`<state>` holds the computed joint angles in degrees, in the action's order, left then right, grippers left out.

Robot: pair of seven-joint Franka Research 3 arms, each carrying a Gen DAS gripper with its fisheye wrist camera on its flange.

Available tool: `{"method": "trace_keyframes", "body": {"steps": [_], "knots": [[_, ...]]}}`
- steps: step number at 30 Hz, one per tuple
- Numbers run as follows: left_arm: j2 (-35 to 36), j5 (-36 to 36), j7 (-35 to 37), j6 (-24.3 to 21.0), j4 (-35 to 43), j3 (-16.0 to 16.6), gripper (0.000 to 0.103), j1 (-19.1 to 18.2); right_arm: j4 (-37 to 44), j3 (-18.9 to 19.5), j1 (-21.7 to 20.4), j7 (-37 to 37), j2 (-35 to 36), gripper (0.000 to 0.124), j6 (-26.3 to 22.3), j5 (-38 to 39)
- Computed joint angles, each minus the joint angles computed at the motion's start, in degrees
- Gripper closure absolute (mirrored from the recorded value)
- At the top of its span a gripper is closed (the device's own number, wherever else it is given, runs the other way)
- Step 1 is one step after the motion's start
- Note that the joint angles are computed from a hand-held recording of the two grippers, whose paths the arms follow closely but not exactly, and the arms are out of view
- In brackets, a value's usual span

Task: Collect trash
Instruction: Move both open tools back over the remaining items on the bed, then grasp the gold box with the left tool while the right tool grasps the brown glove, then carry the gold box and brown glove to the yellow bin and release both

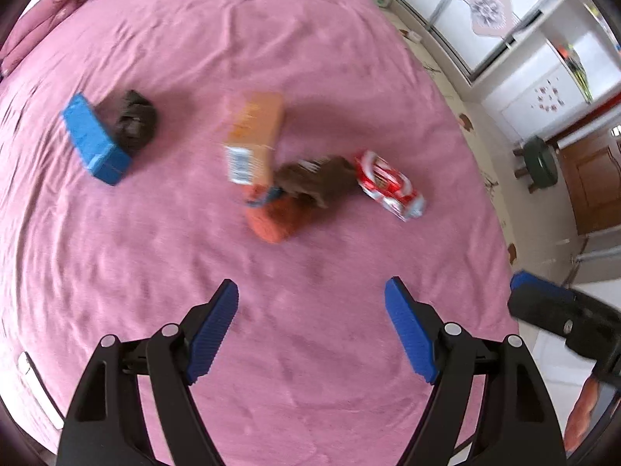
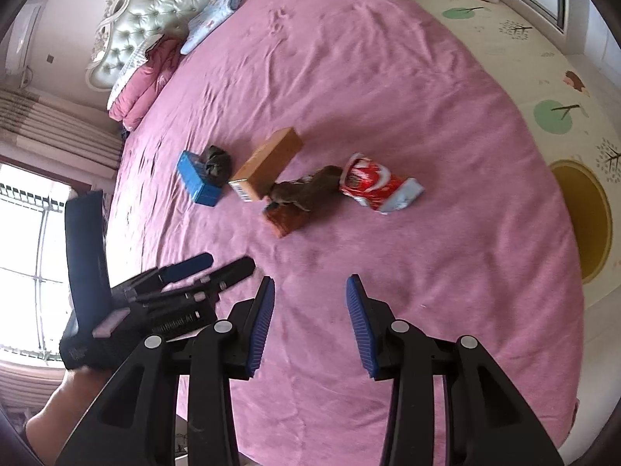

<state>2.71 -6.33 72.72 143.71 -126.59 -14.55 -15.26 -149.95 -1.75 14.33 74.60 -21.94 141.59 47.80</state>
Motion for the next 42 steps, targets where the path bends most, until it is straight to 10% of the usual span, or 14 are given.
{"method": "trace_keyframes", "body": {"steps": [27,36,42], "knots": [[30.92,2.75,3.14,-16.12,35.11,-0.56,0.024,6.33,21.80,4.16,-4.66,1.71,31.70,0.079,-5.45,10.91],[35.65,1.05,4.15,-17.48,38.84,-1.03,0.061,7.32,26.36,5.87,-5.83,5.54,37.39,0.077,-5.15,10.09],[32.76,-0.88,4.68,-13.17,33.46,-1.44,0.063,8.95,28.09,6.60,-5.44,6.07,38.90,0.116,-3.55,6.25]]}}
